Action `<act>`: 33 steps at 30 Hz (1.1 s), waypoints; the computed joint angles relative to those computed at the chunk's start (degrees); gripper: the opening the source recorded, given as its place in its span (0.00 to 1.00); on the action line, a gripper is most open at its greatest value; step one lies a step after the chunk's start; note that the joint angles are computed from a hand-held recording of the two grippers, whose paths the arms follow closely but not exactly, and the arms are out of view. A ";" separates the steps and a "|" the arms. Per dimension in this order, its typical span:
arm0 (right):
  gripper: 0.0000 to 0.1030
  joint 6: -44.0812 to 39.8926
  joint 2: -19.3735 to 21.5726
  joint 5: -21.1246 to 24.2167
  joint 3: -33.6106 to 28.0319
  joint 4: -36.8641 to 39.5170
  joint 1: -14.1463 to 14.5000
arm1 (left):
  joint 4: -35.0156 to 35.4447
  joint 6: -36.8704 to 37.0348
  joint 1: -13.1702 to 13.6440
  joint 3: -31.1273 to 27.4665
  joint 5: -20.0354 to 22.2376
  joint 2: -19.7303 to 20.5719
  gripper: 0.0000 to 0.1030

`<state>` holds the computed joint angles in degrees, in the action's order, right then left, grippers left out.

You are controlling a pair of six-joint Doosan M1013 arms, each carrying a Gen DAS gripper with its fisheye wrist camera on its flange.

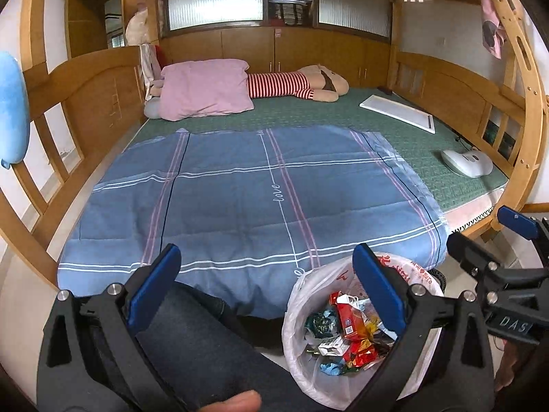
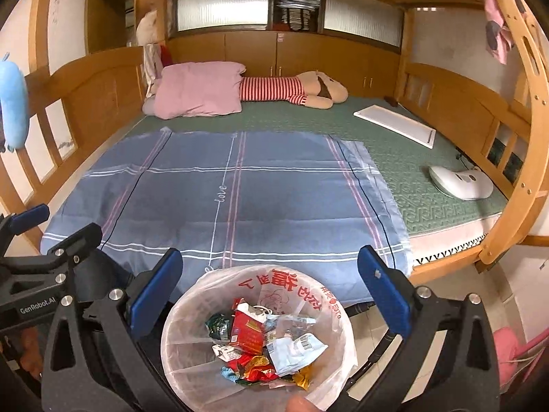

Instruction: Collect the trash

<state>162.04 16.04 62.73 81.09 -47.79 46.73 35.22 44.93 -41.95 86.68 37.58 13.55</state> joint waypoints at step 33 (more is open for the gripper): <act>0.97 0.07 0.55 -0.17 -0.67 1.24 -0.36 | -1.49 -0.73 0.52 -0.62 1.17 0.40 0.97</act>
